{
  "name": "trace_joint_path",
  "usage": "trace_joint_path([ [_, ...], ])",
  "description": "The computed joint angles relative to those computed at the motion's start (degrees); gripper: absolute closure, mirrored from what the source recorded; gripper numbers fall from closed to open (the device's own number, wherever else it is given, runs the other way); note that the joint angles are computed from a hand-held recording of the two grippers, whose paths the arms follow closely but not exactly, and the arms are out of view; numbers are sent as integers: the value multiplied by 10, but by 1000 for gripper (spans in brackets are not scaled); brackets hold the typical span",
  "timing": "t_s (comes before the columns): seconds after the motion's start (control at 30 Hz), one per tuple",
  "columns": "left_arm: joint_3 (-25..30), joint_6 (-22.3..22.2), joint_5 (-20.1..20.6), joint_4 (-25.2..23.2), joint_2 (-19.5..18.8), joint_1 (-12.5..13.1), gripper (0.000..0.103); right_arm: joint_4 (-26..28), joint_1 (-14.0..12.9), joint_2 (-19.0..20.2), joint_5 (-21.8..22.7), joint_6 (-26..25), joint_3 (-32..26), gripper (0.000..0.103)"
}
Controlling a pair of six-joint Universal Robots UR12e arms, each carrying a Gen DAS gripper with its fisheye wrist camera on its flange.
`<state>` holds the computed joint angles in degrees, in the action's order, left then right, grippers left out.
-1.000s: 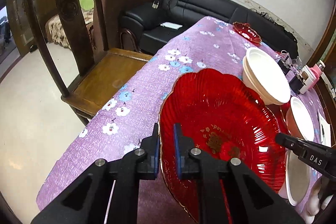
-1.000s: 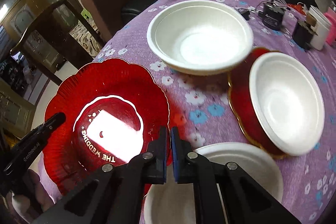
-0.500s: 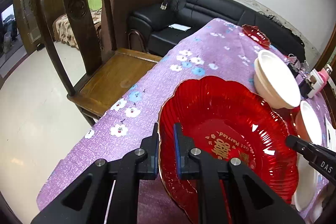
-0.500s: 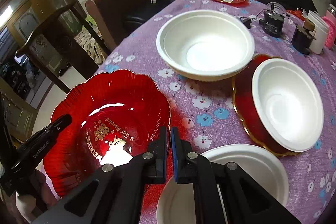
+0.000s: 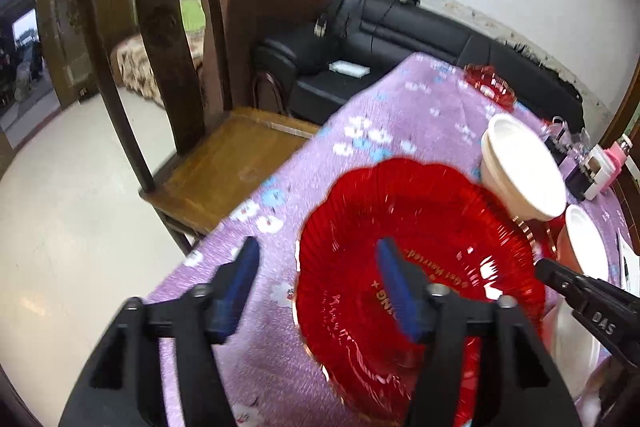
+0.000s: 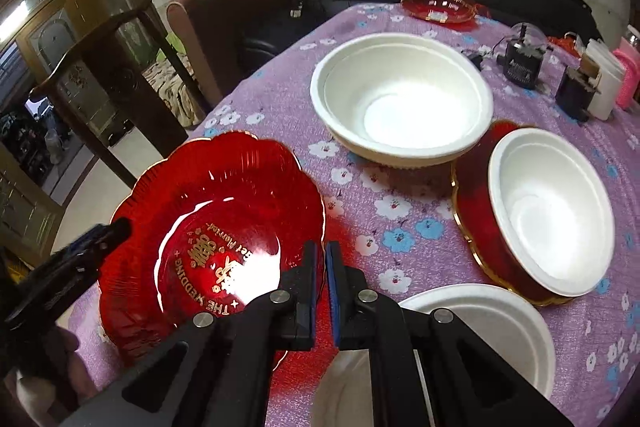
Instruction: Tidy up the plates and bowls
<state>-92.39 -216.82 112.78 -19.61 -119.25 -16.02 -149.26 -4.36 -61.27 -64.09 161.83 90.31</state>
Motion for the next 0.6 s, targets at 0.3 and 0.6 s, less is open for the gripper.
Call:
trace_joint_path([
  [0.3,-6,35,48,19,15,-31,22,-43,-19,-31,46,2,36,89],
  [0.6,-6,59,49,20,21,-52,17,-131,-54,-66,67,36,94,35],
])
